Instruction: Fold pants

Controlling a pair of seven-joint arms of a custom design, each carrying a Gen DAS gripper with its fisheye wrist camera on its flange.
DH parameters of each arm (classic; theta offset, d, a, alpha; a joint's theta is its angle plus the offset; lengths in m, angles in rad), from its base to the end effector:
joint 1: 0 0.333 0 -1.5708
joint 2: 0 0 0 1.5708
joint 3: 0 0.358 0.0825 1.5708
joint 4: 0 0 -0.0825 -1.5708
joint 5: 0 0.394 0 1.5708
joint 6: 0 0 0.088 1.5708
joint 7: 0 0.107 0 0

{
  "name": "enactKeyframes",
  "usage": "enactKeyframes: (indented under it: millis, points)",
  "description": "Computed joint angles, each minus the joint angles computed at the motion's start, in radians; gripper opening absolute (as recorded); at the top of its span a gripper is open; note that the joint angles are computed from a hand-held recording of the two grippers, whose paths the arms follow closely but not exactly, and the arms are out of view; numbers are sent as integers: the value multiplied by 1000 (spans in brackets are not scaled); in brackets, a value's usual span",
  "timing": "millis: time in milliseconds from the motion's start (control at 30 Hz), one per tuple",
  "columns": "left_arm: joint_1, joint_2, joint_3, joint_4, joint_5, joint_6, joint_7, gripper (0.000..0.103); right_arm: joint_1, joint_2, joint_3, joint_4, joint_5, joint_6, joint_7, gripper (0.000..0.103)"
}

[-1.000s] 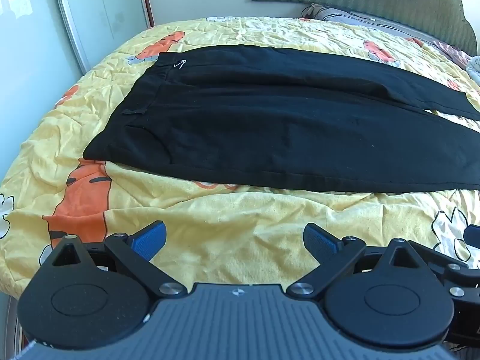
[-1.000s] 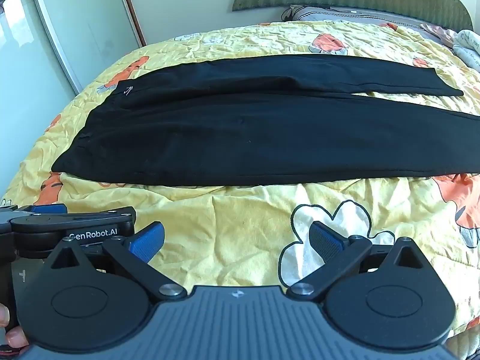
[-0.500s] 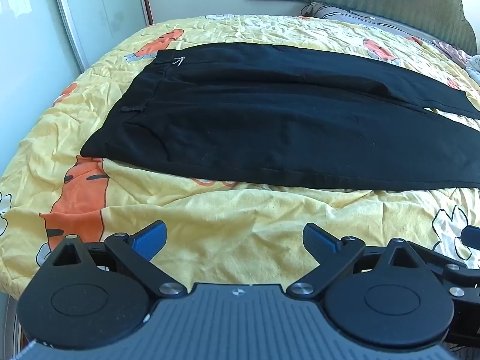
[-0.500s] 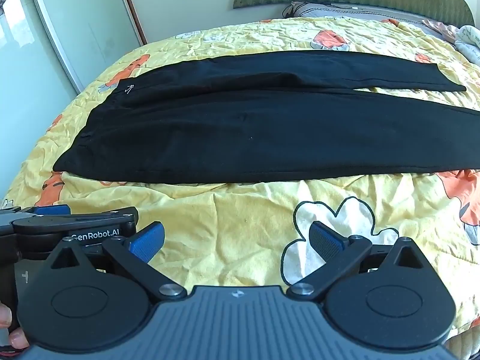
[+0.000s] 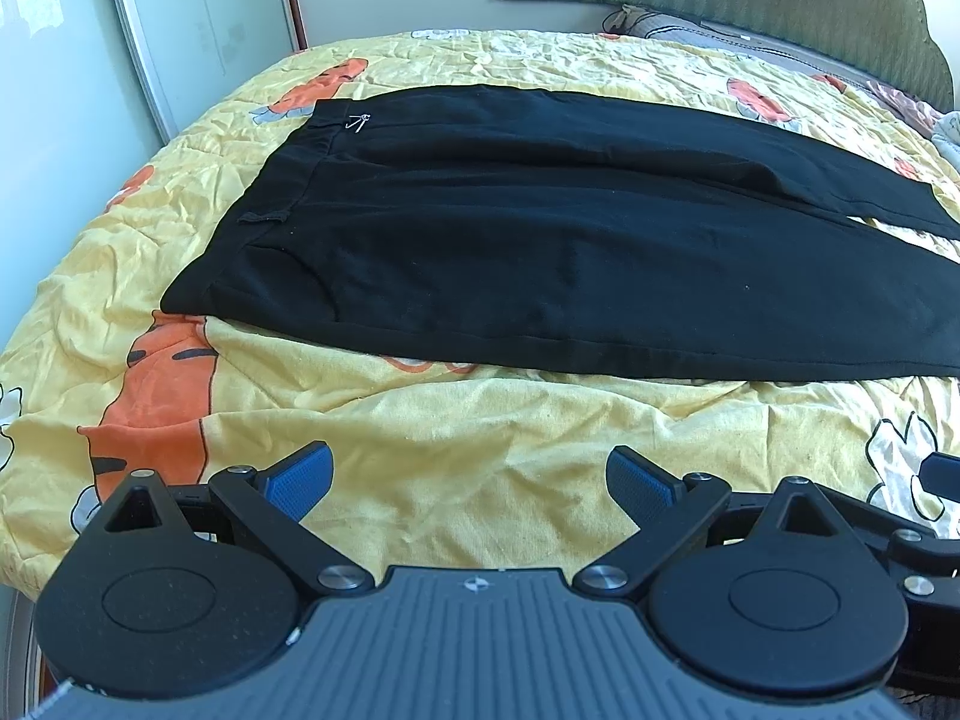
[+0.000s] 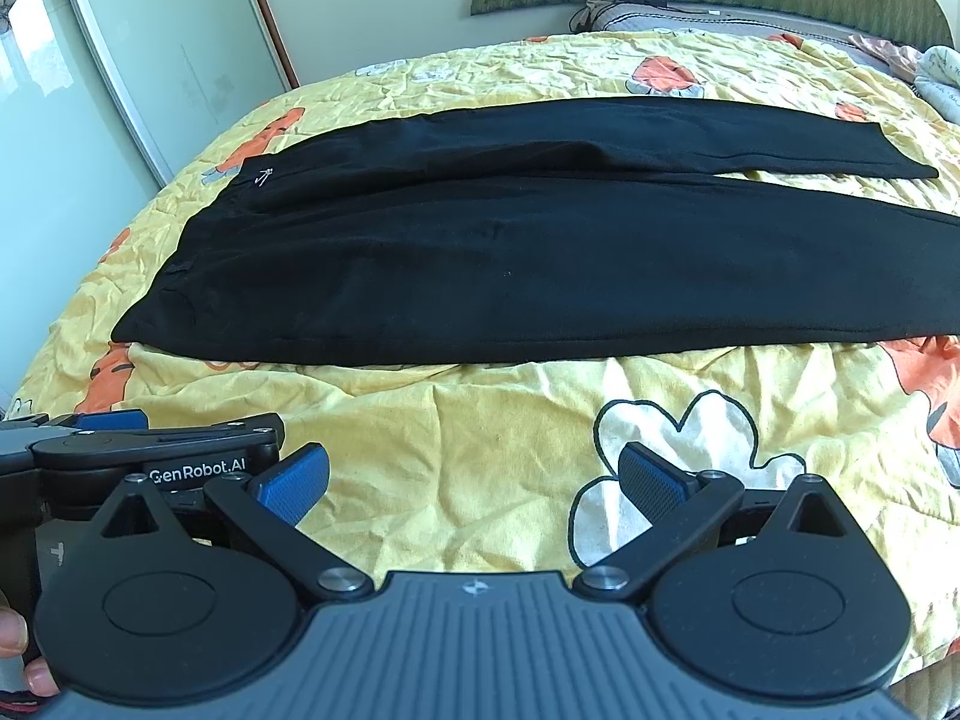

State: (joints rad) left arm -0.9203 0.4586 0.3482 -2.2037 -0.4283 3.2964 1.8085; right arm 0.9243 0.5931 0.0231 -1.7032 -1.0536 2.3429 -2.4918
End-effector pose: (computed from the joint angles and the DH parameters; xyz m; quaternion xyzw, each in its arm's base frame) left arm 0.5339 -0.3088 0.2894 -0.5017 0.7986 -0.2539 0.2146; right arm 0.4306 0.5723 0.2870 -0.4652 0.8072 -0.2376 0.2750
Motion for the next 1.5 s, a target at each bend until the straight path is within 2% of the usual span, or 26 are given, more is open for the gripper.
enactKeyframes:
  millis: [400, 567, 733, 1500]
  points:
    - [31, -1, -29, 3, -3, -1, -1, 99, -3, 1, -2, -2, 1, 13, 0, 103]
    - [16, 5, -13, 4, 0, 0, -7, 99, -2, 0, -3, -5, -1, 15, 1, 103]
    - [39, 2, -34, 3, 9, -2, -11, 99, -3, 0, -4, -7, -3, 21, 9, 103]
    - [25, 15, -7, 14, 79, -28, -70, 99, -10, 0, -5, -12, -6, 39, 7, 103]
